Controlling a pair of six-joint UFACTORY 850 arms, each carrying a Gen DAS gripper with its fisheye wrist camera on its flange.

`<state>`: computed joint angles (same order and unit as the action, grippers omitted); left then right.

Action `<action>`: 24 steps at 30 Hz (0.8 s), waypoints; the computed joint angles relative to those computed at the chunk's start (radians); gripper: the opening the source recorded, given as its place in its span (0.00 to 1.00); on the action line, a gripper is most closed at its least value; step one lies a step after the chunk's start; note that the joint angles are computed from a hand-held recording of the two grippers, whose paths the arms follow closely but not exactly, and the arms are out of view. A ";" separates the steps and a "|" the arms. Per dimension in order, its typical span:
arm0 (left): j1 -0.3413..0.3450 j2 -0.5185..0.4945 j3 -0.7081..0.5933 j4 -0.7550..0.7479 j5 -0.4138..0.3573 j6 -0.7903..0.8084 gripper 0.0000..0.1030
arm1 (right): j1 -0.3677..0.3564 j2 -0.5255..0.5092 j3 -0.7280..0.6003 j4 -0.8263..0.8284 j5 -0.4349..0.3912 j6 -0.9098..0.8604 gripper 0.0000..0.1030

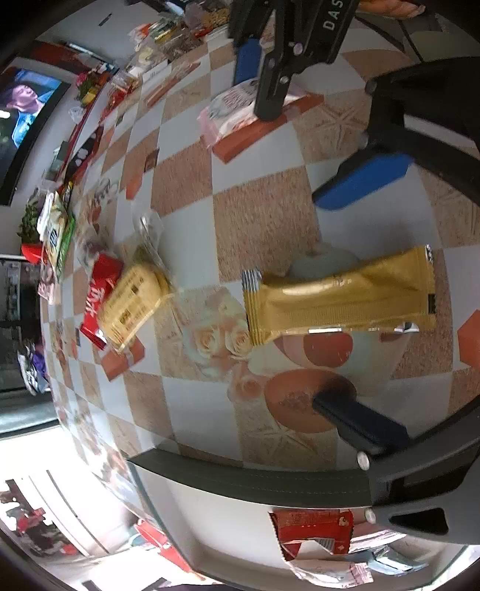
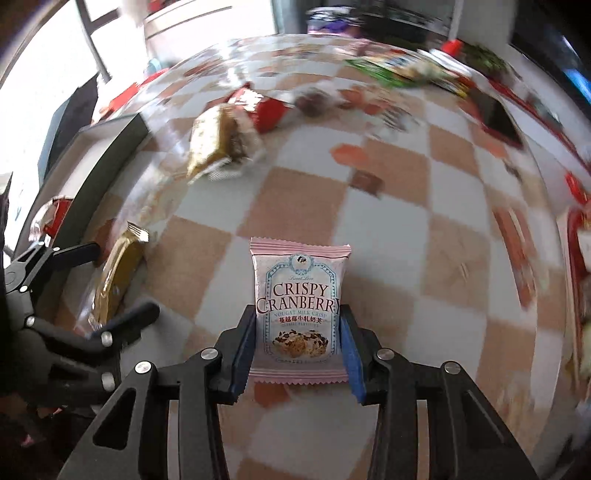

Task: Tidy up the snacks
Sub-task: 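Grasp the pink cranberry packet with the right tool while the left grasps the gold wafer, then carry both packets over the white tray and open both tools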

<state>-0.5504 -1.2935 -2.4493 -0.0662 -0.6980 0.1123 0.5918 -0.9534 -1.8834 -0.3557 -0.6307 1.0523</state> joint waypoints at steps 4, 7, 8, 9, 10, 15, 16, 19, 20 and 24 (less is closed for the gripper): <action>-0.004 0.029 0.037 -0.042 0.024 0.063 0.24 | 0.004 0.073 0.116 -0.037 0.057 0.125 0.42; 0.009 -0.003 -0.029 -0.119 -0.043 0.088 0.23 | 0.016 0.121 0.183 -0.053 0.092 0.202 0.42; 0.011 -0.003 -0.031 -0.132 -0.050 0.089 0.23 | 0.014 0.135 0.208 -0.047 0.121 0.219 0.42; 0.014 0.005 -0.019 -0.144 -0.049 0.093 0.23 | 0.012 0.150 0.233 -0.046 0.145 0.233 0.42; 0.015 0.018 0.001 -0.149 -0.040 0.094 0.23 | 0.010 0.161 0.251 -0.041 0.170 0.244 0.42; 0.024 0.101 0.125 -0.185 0.029 0.130 0.23 | 0.013 0.177 0.275 -0.050 0.202 0.290 0.42; 0.026 0.116 0.144 -0.192 0.043 0.137 0.23 | 0.012 0.181 0.280 -0.054 0.208 0.298 0.42; 0.033 0.149 0.180 -0.215 0.075 0.156 0.23 | 0.013 0.185 0.280 -0.060 0.211 0.309 0.42; 0.036 0.156 0.186 -0.220 0.082 0.161 0.23 | 0.014 0.185 0.276 -0.064 0.208 0.312 0.42; 0.048 0.192 0.223 -0.248 0.115 0.182 0.23 | 0.020 0.184 0.260 -0.083 0.203 0.324 0.43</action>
<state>-0.5027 -1.1015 -2.2268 -0.3143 -0.5833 0.2943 0.6114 -0.7691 -1.6230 -0.4392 -0.4280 1.3759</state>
